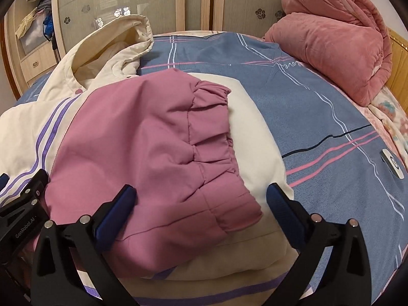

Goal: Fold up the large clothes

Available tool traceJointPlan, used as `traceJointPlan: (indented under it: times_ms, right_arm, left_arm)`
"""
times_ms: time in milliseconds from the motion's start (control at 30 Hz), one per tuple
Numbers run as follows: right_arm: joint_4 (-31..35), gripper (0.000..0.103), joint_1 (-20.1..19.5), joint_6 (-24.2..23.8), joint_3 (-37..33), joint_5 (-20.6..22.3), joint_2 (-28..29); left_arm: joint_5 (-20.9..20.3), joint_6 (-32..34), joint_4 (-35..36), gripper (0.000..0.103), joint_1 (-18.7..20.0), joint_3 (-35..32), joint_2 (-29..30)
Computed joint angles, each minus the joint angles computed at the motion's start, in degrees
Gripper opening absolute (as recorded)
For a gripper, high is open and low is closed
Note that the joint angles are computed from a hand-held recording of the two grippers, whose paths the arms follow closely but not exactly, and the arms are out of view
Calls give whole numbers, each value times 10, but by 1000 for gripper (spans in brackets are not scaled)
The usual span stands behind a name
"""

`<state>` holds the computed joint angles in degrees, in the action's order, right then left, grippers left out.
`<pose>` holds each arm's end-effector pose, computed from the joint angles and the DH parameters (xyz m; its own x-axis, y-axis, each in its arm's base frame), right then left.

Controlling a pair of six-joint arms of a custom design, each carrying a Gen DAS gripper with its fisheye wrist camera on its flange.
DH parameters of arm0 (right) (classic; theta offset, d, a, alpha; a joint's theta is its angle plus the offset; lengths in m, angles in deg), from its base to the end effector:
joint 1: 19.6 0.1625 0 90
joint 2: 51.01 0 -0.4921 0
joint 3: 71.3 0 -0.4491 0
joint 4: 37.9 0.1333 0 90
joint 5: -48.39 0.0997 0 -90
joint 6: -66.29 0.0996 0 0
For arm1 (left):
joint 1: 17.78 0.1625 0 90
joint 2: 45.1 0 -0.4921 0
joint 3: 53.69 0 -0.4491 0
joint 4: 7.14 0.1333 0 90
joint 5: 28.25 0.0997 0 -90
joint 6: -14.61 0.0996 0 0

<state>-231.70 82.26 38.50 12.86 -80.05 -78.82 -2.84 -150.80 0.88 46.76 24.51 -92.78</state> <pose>0.2361 -0.7771 0.0389 -0.6966 -0.0544 0.7154 -0.5242 0.7194 -0.4557 -0.0948 -0.7185 0.1937 -0.6014 -0.2971 -0.7417 0.4333 0.6586 -0.6152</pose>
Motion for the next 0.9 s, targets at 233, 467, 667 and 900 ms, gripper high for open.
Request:
traceJointPlan:
  times_ms: [233, 467, 667, 900]
  right_arm:
    - [-1, 102, 0, 0, -1, -1, 1]
    - [-1, 102, 1, -1, -1, -1, 1]
    - [-1, 102, 1, -1, -1, -1, 1]
    - [0, 102, -1, 1, 2, 4, -2]
  left_arm:
    - [0, -1, 0, 101, 0, 0, 0]
    - [0, -1, 1, 101, 0, 0, 0]
    - [-1, 0, -1, 101, 0, 0, 1]
    - [2, 48, -56, 101, -14, 28, -43]
